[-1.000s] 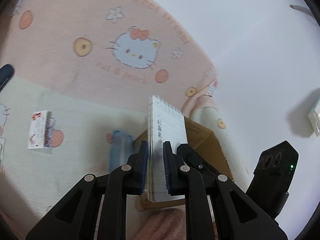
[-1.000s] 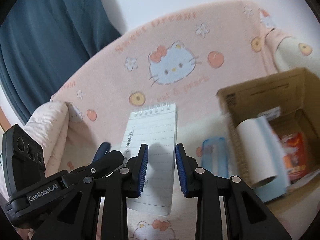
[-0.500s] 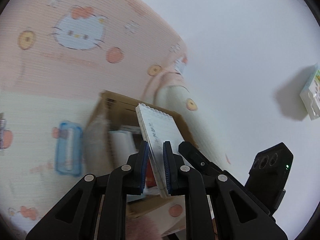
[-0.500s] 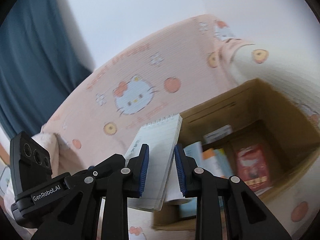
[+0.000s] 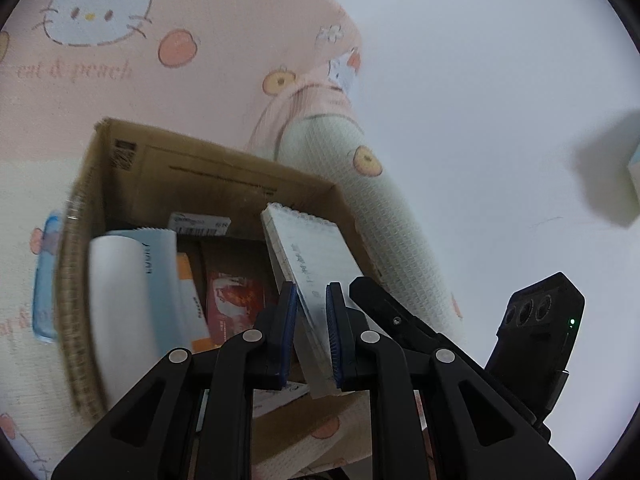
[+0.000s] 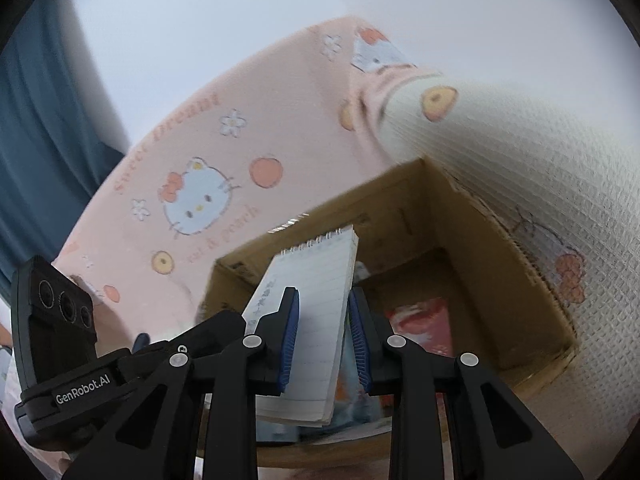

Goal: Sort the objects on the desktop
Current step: 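Carry the white notepad into the cardboard box and open the left tool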

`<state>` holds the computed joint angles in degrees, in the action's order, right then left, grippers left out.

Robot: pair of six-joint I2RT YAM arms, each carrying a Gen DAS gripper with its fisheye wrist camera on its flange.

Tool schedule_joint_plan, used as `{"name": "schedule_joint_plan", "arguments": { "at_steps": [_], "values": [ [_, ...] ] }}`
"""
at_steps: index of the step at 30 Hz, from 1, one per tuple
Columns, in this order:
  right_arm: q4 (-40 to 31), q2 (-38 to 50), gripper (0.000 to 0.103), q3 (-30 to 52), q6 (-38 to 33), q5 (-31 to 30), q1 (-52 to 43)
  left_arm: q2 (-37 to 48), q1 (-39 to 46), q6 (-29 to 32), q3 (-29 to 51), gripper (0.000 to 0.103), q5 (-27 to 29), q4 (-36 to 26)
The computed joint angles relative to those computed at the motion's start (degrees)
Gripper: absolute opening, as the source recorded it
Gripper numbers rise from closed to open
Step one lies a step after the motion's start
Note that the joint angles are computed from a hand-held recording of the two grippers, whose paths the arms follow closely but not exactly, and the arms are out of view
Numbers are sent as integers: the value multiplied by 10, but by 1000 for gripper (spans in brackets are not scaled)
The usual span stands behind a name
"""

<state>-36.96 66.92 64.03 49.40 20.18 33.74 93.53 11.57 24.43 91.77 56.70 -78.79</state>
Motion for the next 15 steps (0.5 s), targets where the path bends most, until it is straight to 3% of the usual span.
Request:
{"name": "schedule_joint_plan", "arguments": {
  "at_steps": [9, 15],
  "values": [
    [5, -4, 23, -33, -50, -96, -106, 10, -70, -99, -49, 16, -28, 102],
    [-26, 36, 23, -15, -100, -124, -145, 30, -102, -117, -64, 16, -60, 116]
  ]
}}
